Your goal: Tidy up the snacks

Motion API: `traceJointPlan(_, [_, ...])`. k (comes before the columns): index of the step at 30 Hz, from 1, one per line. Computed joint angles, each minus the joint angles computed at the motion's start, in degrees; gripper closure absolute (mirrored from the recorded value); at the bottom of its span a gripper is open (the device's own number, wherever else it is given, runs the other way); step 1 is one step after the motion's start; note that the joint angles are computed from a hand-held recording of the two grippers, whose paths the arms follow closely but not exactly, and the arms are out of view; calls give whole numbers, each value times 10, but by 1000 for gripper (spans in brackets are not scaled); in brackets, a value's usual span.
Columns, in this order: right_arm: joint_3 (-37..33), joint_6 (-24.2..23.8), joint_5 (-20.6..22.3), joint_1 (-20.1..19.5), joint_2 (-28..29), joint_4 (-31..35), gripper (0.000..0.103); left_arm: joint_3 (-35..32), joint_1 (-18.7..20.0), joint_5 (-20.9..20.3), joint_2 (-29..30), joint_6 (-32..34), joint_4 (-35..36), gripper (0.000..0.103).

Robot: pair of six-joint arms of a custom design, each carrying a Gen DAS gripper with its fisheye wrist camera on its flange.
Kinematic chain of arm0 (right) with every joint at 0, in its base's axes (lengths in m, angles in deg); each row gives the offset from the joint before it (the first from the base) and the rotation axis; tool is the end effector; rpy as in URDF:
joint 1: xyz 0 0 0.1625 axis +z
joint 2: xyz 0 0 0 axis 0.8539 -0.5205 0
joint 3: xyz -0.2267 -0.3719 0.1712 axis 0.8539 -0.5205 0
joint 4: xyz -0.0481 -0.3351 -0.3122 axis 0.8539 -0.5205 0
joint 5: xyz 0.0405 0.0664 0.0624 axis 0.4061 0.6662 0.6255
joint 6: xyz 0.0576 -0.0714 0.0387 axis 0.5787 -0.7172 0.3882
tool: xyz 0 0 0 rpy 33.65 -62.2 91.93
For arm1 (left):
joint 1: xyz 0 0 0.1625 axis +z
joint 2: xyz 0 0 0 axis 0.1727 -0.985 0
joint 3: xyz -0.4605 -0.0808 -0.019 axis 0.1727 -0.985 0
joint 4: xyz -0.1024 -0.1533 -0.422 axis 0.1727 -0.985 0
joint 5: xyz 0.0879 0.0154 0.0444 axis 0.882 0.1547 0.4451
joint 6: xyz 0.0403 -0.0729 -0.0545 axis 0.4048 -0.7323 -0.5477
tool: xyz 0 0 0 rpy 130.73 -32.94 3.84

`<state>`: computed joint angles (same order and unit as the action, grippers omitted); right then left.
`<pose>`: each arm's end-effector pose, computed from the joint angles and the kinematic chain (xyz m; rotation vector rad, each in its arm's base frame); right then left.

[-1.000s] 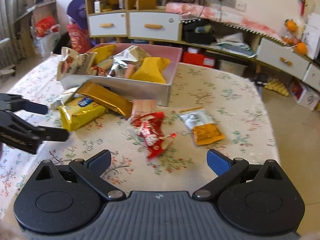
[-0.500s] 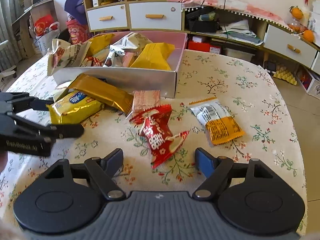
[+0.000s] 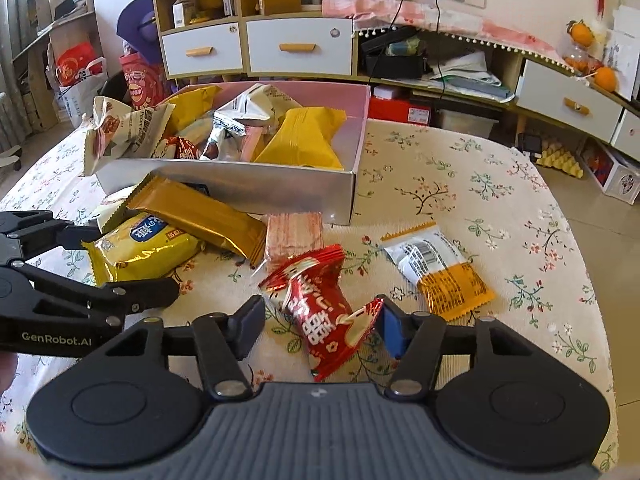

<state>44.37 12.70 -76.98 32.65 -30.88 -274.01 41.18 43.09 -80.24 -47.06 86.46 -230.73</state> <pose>0.1191 -0.6511 0.1522 0.8806 -2.3456 0.7406 -0.2091 -0.6216 0.0770 0.5754 2.2824 -0.8898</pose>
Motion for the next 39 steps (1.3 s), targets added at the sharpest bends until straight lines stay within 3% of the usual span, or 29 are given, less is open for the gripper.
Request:
traceJointPlan(4, [-1, 0, 0, 3, 0, -8, 64, 2, 0, 0, -9, -5, 11, 47])
traceJointPlan(14, [11, 3, 29, 5, -16, -11, 65, 20, -3, -26, -31, -4, 16, 59])
traceJointPlan(33, [24, 7, 44, 8, -31, -11, 65, 66, -9, -62, -78, -5, 33, 64])
traceJointPlan(39, [27, 8, 47, 11, -33, -13, 65, 75, -15, -70, -91, -8, 30, 71])
